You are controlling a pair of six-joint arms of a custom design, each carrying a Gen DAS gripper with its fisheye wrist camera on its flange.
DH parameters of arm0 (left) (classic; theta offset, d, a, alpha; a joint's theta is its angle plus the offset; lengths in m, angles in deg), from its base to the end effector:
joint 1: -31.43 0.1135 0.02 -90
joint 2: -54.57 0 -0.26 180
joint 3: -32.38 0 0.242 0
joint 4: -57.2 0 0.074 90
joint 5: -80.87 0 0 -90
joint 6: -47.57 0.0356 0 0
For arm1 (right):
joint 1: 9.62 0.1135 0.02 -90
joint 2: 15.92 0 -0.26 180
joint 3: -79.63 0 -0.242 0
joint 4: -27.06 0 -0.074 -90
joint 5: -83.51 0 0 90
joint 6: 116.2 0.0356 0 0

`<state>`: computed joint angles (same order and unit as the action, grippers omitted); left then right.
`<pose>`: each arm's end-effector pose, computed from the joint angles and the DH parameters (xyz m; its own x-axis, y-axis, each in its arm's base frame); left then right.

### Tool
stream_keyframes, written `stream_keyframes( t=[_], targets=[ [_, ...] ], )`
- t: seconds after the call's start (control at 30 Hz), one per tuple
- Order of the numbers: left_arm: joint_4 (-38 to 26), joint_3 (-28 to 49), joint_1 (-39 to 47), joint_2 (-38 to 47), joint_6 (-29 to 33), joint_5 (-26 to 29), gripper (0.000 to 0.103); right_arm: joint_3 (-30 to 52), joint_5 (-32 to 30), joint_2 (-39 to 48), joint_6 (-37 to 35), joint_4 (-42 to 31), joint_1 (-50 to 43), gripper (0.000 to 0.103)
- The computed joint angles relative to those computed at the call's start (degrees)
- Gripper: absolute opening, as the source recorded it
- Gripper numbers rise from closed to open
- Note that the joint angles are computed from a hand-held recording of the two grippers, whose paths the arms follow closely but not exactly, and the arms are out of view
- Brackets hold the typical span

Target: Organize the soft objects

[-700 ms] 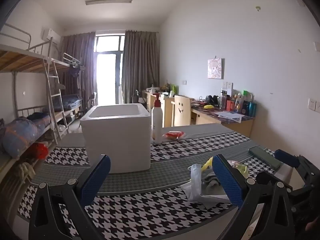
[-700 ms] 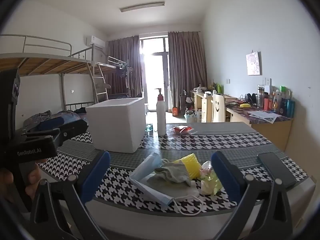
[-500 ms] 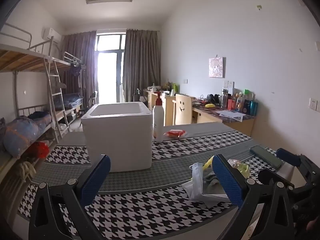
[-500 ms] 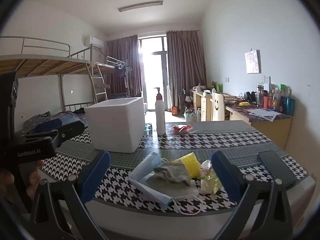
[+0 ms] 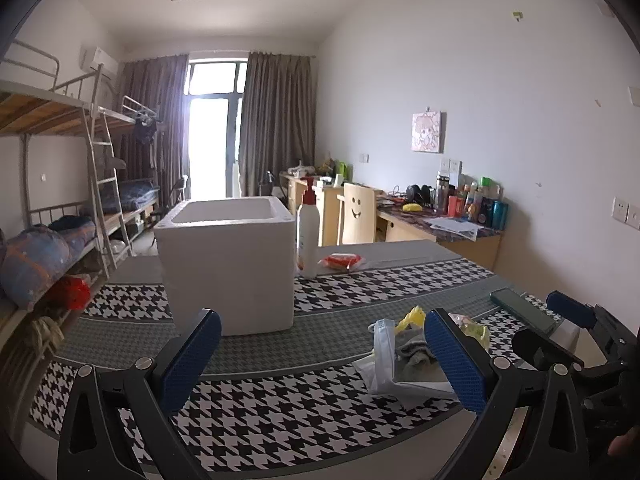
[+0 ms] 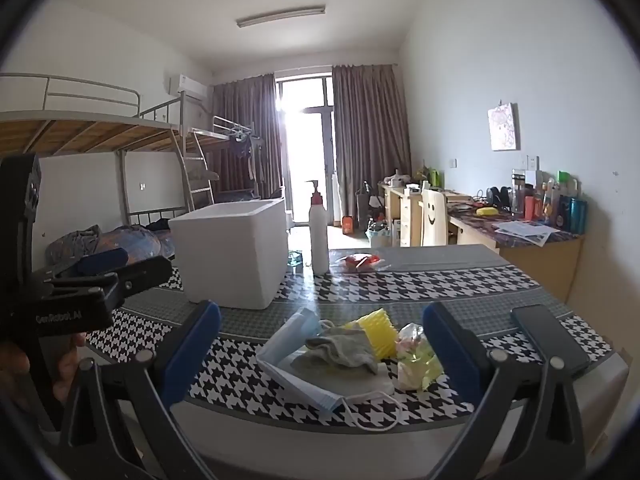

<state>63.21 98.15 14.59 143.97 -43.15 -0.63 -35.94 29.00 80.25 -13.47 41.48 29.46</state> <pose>0.3268 -0.1044 0.2434 -0.2950 0.0763 -0.9524 0.4177 0.9068 -0.0567 0.2863 0.2059 0.2140 -0.2437 0.0332 -0.9693 -0.0301 0.9987 0.0418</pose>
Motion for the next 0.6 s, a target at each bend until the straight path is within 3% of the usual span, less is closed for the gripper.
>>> stream_keyframes(
  t=[0.6],
  targets=[
    [0.9, -0.2, -0.2, -0.3, 0.5, -1.5, 0.102, -0.7, 1.1, -0.9, -0.6, 0.5, 0.5, 0.102]
  ],
)
